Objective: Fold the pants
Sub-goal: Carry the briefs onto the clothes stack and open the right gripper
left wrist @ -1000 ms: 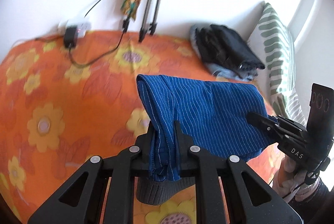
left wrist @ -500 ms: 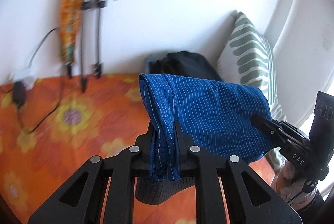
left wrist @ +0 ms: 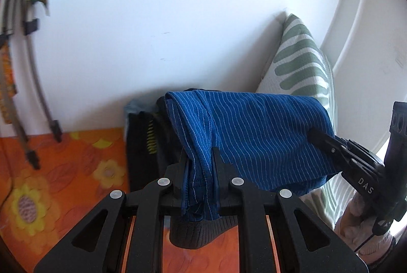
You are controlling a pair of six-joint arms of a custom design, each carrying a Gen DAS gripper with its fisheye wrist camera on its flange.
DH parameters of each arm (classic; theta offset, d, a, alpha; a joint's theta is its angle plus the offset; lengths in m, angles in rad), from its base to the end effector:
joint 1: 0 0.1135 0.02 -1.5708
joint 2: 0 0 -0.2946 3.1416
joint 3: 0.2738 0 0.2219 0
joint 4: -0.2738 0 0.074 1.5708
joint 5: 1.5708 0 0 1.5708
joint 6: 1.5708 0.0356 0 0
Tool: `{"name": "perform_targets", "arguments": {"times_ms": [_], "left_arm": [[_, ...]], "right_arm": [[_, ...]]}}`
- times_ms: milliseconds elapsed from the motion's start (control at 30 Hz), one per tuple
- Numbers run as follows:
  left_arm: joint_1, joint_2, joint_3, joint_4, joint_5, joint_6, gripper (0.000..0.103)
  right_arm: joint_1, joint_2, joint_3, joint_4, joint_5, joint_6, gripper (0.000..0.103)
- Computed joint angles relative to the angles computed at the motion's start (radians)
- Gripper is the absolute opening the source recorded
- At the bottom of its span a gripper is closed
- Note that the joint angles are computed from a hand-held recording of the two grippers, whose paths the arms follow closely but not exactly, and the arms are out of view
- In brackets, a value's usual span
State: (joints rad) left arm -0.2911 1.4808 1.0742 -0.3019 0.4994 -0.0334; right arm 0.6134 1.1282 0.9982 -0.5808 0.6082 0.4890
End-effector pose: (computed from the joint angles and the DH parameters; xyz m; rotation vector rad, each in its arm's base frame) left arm 0.2762 -0.1005 0.3090 0.5547 2.2128 -0.7386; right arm 0.1684 0.0937 0.3442 0.1723 2.1294 -0.0575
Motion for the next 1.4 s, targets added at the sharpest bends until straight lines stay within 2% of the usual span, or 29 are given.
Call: {"name": "perform_targets", "arguments": {"times_ms": [200, 333, 433, 467, 500, 533, 567, 667, 1033, 1100, 1233, 1333, 1400], "left_arm": [[-0.078, 0.146, 0.086, 0.059, -0.081, -0.044, 0.013], [-0.094, 0.214, 0.122, 0.073, -0.106, -0.058, 0.013], [-0.098, 0.266, 0.164, 0.043, -0.108, -0.056, 0.015], [-0.096, 0.279, 0.176, 0.026, -0.113, -0.053, 0.021], [-0.094, 0.283, 0.179, 0.02, -0.128, -0.054, 0.021], [-0.093, 0.284, 0.177, 0.024, -0.142, -0.059, 0.022], [-0.085, 0.283, 0.174, 0.025, -0.145, -0.063, 0.024], [-0.06, 0.287, 0.18, 0.001, -0.121, -0.069, 0.038], [-0.037, 0.129, 0.089, -0.053, -0.13, -0.009, 0.038], [-0.034, 0.081, 0.067, -0.07, -0.128, 0.002, 0.038], [-0.028, -0.024, 0.018, -0.105, -0.131, 0.034, 0.038], [-0.01, -0.098, -0.014, -0.136, -0.12, 0.062, 0.047], [0.001, -0.162, -0.036, -0.163, -0.122, 0.087, 0.047]], "right_arm": [[-0.299, 0.064, -0.057, 0.182, -0.215, -0.158, 0.013], [-0.418, 0.126, -0.1, 0.274, -0.331, -0.192, 0.013], [-0.491, 0.165, -0.122, 0.313, -0.43, -0.182, 0.014], [-0.511, 0.176, -0.122, 0.315, -0.445, -0.177, 0.022], [-0.526, 0.181, -0.125, 0.317, -0.458, -0.17, 0.027], [-0.54, 0.183, -0.124, 0.311, -0.466, -0.159, 0.041], [-0.549, 0.175, -0.13, 0.315, -0.466, -0.15, 0.049], [-0.562, 0.149, -0.137, 0.305, -0.457, -0.136, 0.052], [-0.416, 0.053, -0.146, 0.193, -0.326, -0.08, 0.053], [-0.366, 0.032, -0.125, 0.121, -0.29, -0.031, 0.053], [-0.226, -0.032, -0.111, 0.029, -0.179, 0.059, 0.057], [-0.083, -0.061, -0.088, -0.055, -0.061, 0.148, 0.06], [0.031, -0.071, -0.065, -0.123, 0.026, 0.218, 0.062]]}}
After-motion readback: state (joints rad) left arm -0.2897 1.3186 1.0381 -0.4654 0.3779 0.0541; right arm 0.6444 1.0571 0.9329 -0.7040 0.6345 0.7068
